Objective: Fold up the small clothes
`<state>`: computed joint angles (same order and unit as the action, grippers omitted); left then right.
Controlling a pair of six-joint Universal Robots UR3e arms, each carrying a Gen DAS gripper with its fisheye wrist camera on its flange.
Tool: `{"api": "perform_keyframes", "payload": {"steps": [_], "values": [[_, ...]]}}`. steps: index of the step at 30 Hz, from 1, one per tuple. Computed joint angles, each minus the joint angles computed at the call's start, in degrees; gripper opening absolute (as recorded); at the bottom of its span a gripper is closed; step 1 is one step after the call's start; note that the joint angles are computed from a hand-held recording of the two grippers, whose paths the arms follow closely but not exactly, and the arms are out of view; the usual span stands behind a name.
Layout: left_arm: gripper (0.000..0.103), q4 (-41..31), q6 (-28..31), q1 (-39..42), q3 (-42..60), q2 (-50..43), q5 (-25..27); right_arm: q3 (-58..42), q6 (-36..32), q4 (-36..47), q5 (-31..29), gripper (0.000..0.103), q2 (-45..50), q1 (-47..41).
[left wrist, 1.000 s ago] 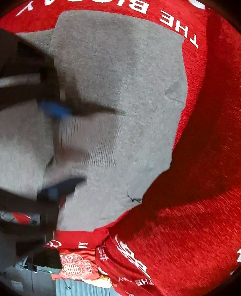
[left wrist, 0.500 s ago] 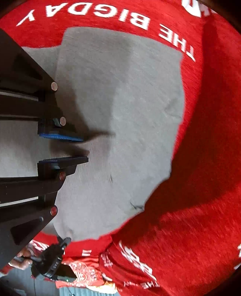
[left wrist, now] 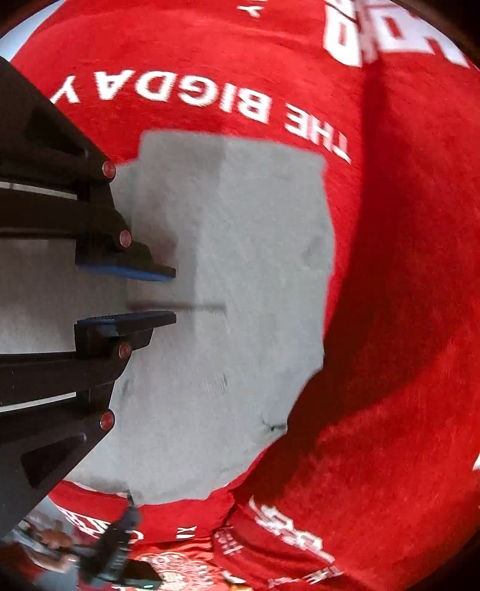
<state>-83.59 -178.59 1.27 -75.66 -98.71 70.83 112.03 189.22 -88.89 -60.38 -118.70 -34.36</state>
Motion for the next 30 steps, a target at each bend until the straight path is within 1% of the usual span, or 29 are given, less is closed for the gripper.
{"api": "perform_keyframes", "payload": {"steps": [3,6,7,8,9,10,13,15,18,21,23,26,28,30], "values": [[0.017,0.69,-1.56,-4.17,4.54,-4.59,1.91,2.58,4.56,-11.09,1.8,0.041,6.99,1.28],[0.017,2.11,-3.38,-7.55,6.61,-8.15,4.46,2.79,3.5,-14.33,4.98,0.042,13.36,0.61],[0.017,2.39,-3.76,-8.66,6.96,-9.1,5.85,2.44,3.93,-15.03,4.51,0.042,14.72,0.98],[0.017,2.91,-4.29,-9.89,7.34,-10.23,7.12,1.93,3.97,-15.46,4.49,0.029,15.66,0.95],[0.017,3.13,-4.42,-10.48,7.09,-10.35,8.2,0.31,2.8,-13.95,4.35,0.009,16.45,0.8],[0.017,3.65,-4.56,-11.0,6.59,-10.32,9.13,-2.38,1.38,-12.69,2.87,0.008,17.74,1.99],[0.017,4.9,-4.65,-11.83,5.86,-10.19,10.84,-10.82,-3.36,-12.61,-6.65,0.008,20.22,9.02],[0.017,5.51,-4.49,-12.35,5.53,-10.21,11.82,-14.39,-4.4,-13.56,-13.89,0.008,23.53,13.72],[0.017,6.7,-4.56,-13.74,5.37,-10.71,13.72,-14.89,-5.55,-16.16,-19.82,0.007,27.44,17.74],[0.017,7.3,-4.55,-14.91,5.49,-11.09,15.42,-13.78,-4.92,-17.83,-21.05,0.008,26.68,18.13],[0.017,7.72,-4.31,-15.01,5.15,-11.05,15.49,-13.72,-3.33,-16.47,-21.65,0.009,25.56,17.46],[0.017,8.11,-3.92,-14.92,4.4,-10.57,15.41,-14.16,-0.01,-12.02,-21.46,0.009,22.61,14.86],[0.017,7.51,-4.82,-15.7,5.26,-10.92,16.09,-12.81,-1.04,-8.99,-16.17,0.009,18.21,11.84],[0.017,6.26,-5.23,-15.59,5.78,-10.55,16.34,-12.89,-3.73,-5.22,-12.64,0.009,14.89,10.86]]}}
